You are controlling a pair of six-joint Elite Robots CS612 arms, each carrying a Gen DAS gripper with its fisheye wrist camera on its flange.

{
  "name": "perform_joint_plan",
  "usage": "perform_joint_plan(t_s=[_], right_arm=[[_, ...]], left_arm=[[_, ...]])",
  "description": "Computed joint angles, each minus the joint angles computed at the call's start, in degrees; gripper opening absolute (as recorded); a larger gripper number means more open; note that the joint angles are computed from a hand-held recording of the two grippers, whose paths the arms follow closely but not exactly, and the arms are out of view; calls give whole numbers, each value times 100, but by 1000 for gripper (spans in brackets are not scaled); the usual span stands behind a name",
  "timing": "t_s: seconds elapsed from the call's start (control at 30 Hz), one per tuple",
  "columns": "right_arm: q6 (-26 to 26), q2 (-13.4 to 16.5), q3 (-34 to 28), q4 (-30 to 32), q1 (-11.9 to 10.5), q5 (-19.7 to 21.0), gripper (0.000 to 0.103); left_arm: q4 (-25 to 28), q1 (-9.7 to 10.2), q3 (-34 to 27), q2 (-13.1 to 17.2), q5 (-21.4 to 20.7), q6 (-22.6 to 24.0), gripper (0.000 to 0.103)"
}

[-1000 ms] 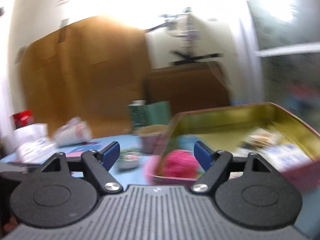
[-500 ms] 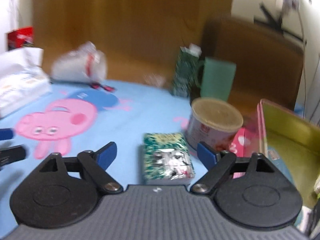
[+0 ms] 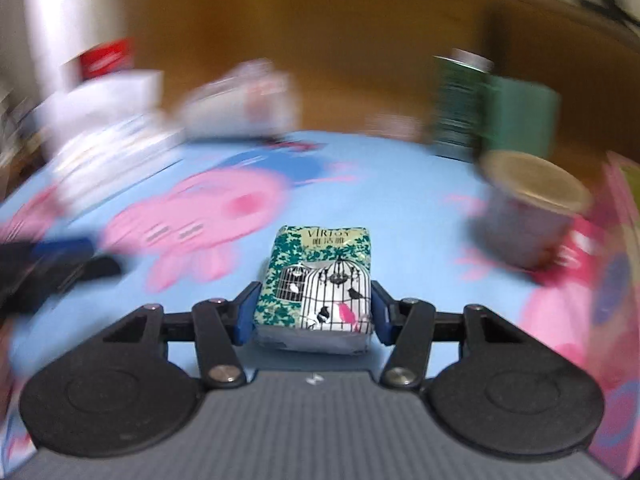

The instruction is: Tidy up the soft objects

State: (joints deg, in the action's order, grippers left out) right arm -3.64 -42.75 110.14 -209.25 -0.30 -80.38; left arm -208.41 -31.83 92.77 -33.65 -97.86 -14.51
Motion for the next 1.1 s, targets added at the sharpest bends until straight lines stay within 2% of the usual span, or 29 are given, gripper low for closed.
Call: perform_joint_plan(t_s=[0.1, 0.17, 0.23, 0.27, 0.37, 0.6, 1.1], right_arm=[[-715, -57, 232, -204, 88, 496, 59], [-784, -99, 406, -426, 140, 514, 68], [-794, -69, 568, -901, 185, 362, 89], [-753, -43, 642, -1144, 193, 284, 90], [-448, -18, 806, -1435, 137, 276, 90], [486, 38, 893, -1693, -19, 330, 90], [310, 76, 917, -1777, -7, 382, 90]], left_arm=[[17, 0, -7, 3, 3, 6, 90], [19, -13, 1, -1, 26, 66, 90], [6, -28, 15, -6, 67, 124, 91], [4, -34, 20, -9, 82, 146, 91], [29, -45, 23, -15, 123, 186, 91], [43, -67, 27, -18, 209, 258, 91], [2, -57, 22, -11, 148, 290, 94]])
